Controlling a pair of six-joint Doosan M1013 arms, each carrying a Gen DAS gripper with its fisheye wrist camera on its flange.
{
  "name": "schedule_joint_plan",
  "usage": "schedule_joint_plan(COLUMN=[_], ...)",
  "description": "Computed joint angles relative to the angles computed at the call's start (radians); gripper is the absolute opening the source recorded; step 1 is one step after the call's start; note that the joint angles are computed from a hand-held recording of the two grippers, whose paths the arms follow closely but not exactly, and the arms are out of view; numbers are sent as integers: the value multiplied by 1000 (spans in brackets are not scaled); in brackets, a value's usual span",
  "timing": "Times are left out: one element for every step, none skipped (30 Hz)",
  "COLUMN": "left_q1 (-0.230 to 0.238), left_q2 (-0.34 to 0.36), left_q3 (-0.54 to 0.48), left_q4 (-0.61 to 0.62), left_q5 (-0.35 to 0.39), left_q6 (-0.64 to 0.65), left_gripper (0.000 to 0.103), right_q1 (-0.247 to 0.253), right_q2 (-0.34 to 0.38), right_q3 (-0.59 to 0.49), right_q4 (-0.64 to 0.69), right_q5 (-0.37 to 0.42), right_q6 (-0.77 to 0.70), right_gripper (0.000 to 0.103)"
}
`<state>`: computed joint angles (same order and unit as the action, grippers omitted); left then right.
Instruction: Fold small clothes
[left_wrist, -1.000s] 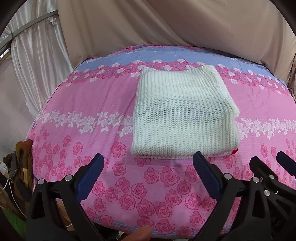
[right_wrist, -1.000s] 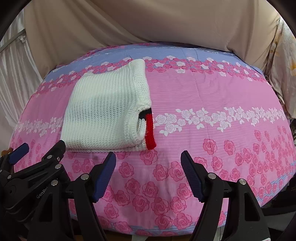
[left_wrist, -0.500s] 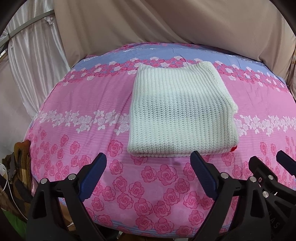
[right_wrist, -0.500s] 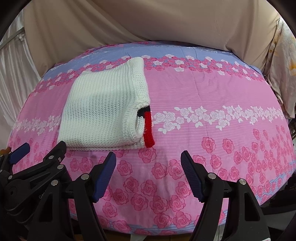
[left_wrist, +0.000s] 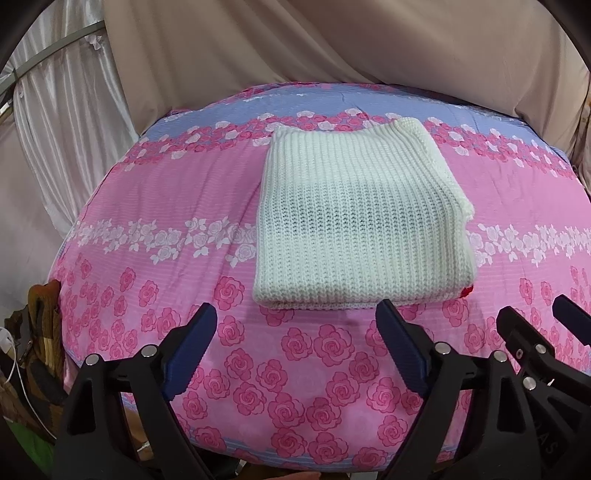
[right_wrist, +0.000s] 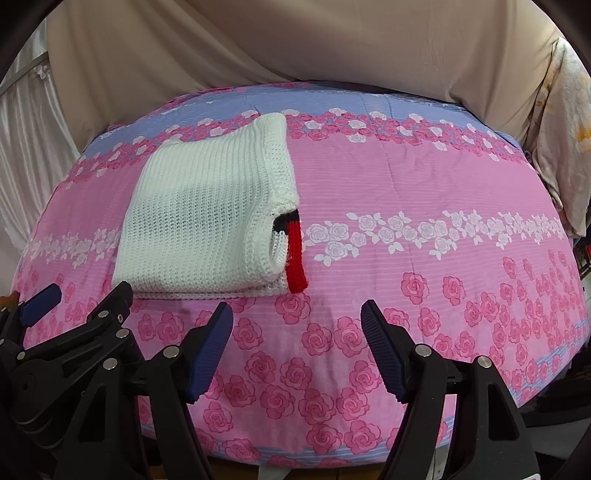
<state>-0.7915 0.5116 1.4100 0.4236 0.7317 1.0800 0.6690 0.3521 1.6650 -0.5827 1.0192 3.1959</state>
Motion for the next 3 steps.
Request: schedule_joint_plan(left_q1=[0,-1,-2], left_q2=[-1,0,0], left_q3=[1,1,1], left_q4=[1,4,4], left_q5=[0,1,1], left_q6=[-1,-4,-5], left_gripper=[85,85,85], right_q1=[-1,-1,0], right_q2=[0,0,0], right_q3=[-1,0,-1], right_q4=[2,2,2], right_q5=[-1,-1,1], right_q6=[-3,-3,-2], right_gripper=[70,70,70])
